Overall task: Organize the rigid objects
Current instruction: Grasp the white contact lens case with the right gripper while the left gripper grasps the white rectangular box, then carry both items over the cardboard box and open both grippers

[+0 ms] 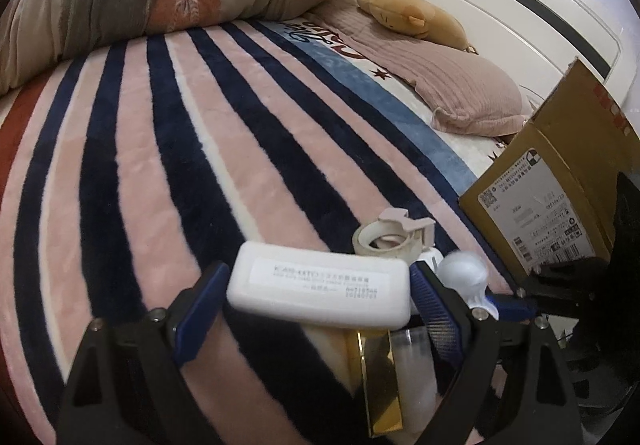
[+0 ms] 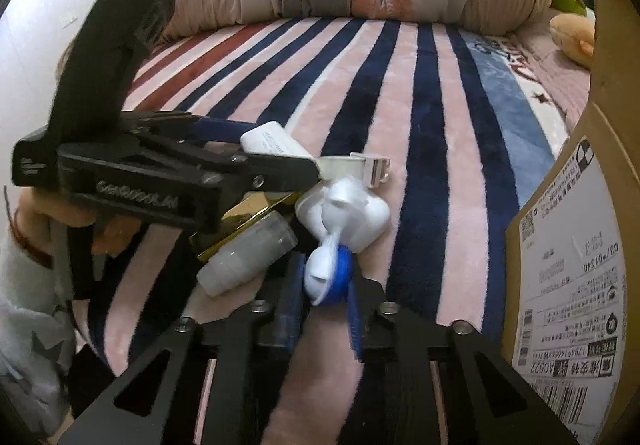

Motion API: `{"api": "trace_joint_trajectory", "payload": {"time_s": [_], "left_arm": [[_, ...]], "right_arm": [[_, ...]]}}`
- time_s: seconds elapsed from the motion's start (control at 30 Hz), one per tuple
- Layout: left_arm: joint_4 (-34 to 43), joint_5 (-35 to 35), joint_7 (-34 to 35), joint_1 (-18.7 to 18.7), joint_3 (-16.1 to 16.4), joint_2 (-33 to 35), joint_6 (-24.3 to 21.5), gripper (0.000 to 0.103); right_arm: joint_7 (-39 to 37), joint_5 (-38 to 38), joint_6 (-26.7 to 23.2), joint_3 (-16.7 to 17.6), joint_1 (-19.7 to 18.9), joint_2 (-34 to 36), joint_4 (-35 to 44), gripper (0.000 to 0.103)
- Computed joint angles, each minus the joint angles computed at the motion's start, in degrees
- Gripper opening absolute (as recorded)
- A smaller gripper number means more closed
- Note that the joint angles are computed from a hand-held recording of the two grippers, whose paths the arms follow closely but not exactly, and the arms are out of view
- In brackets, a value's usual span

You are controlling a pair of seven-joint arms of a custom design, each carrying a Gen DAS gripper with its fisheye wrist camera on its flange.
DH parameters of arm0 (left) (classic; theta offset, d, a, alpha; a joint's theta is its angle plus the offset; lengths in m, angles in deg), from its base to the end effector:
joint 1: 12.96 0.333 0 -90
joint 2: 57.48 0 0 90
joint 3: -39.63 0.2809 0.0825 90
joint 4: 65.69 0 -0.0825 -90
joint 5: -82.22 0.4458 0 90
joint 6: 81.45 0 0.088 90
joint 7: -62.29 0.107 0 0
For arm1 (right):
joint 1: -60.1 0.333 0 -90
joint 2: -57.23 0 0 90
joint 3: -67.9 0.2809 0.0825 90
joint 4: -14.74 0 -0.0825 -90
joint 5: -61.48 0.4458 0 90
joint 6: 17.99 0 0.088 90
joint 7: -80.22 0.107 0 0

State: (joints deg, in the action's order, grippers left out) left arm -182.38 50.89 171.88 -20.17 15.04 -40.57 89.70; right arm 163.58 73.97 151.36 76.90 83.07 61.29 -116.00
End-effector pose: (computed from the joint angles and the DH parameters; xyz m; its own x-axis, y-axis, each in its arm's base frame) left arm 0.5915 -0.3145 0.3042 -0.3994 -0.8646 0.3049 -0.7899 0.1557 -0.5931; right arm 0.5240 0.3100 0.3128 0.4764 -0.8735 -0.0998 -0.7502 -0.3447 -0.5643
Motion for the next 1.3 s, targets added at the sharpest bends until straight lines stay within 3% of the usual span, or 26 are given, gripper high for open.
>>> {"api": "trace_joint_trajectory", "payload": {"time_s": [0.3, 0.47, 0.57, 0.83, 1.0, 1.1, 1.3], "left_arm": [[-1.71, -3.4, 2.9, 2.14, -2.45, -1.48, 1.84, 0.086], [-5.68, -8.02, 5.82, 1.87, -2.33, -6.88, 3.16, 0.086], [-8.91, -14.61, 10.61, 1.38, -2.45, -12.41, 3.35, 0.086], [-16.25, -27.83, 19.45, -6.48, 2.49, -27.63, 2.18, 0.086], [-18.1, -28.63, 19.41, -12.06, 5.66, -33.22, 2.44, 0.086], [-17.34, -24.45, 15.85, -13.49, 5.41, -34.16, 2.78, 0.086], [-11.07, -14.86, 9.51, -15.74, 4.87, -29.2, 2.6, 0.086]], "right_arm": [[-1.13, 0.63, 0.98, 0.06, 0.54, -1.92, -1.54, 0.012], [-3.36, 3.34, 1.17, 0.24, 1.04, -3.27, -2.23, 0.012], [-6.28, 6.42, 1.63, 0.25, 1.94, -5.36, -3.35, 0.012], [-17.56, 17.89, 3.58, -3.59, 9.12, -14.7, -7.7, 0.012], [-18.25, 16.95, 5.29, -6.62, 12.2, -21.32, -11.52, 0.012], [-17.52, 16.09, 6.74, -8.48, 13.28, -25.55, -14.61, 0.012], [-13.5, 11.5, 7.96, -10.56, 11.6, -34.15, -20.95, 0.012]]}}
